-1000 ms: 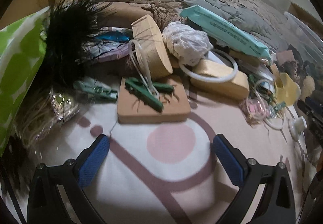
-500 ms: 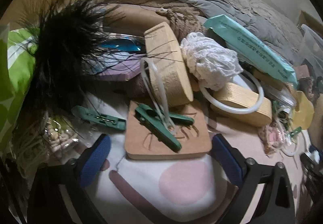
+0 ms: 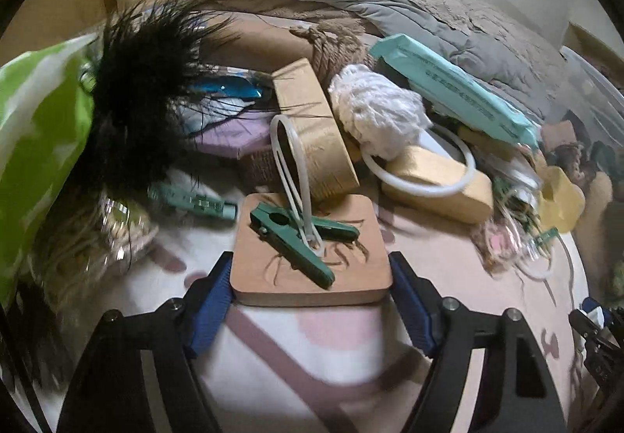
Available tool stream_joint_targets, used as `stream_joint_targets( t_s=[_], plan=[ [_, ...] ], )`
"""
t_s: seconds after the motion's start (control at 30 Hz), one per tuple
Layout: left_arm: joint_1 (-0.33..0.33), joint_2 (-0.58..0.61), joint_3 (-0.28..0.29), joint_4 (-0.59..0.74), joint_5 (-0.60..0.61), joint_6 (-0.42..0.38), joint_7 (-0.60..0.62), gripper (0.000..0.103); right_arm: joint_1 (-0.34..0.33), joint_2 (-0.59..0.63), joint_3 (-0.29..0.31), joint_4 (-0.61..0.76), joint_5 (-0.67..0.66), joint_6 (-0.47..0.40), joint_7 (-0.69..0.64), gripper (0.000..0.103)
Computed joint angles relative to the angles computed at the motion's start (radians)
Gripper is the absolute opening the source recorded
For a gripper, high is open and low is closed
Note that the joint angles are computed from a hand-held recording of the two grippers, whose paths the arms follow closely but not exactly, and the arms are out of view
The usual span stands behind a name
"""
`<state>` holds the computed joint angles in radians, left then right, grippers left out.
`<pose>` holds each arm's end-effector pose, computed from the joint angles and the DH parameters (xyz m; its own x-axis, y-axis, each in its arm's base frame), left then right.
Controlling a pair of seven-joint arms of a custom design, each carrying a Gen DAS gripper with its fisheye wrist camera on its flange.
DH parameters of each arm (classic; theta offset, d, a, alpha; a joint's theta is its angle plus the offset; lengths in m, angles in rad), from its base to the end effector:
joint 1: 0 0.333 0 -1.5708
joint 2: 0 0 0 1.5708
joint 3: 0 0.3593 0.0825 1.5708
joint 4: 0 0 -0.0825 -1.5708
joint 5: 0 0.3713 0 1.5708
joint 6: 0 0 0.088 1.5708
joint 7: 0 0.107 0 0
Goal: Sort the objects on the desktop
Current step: 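Close the left tool on the wooden coaster with green clothespin and lift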
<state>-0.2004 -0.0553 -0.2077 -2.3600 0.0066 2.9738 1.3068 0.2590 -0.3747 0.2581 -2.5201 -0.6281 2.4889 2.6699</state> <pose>0.4848 -0.2118 0.4789 -0.2000 -0.9689 0.1458 -0.7951 0.0735 -0.6020 0.3620 0.2175 0.4874 -0.1720 -0.9781 0.1175 -0.8168 0.0749 -0.5721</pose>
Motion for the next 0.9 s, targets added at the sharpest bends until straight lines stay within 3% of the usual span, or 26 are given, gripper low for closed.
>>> stream_joint_targets(
  t_s=[0.17, 0.5, 0.73, 0.9],
  plan=[
    [-0.042, -0.060, 0.004, -0.046, -0.102, -0.031, 0.089, 0.077, 0.017, -0.041, -0.003, -0.037, 0.038, 0.022, -0.002, 0.039],
    [-0.159, -0.204, 0.047, -0.151, -0.320, -0.109, 0.256, 0.077, 0.037, -0.146, -0.016, -0.150, 0.225, 0.159, -0.011, 0.040],
    [-0.214, -0.313, 0.053, -0.237, -0.365, -0.141, 0.297, 0.077, 0.057, -0.199, -0.038, -0.220, 0.392, 0.271, -0.043, 0.040],
    [-0.247, -0.348, 0.060, -0.270, -0.380, -0.144, 0.307, 0.077, 0.061, -0.214, -0.024, -0.237, 0.467, 0.293, -0.061, 0.040]
  ],
)
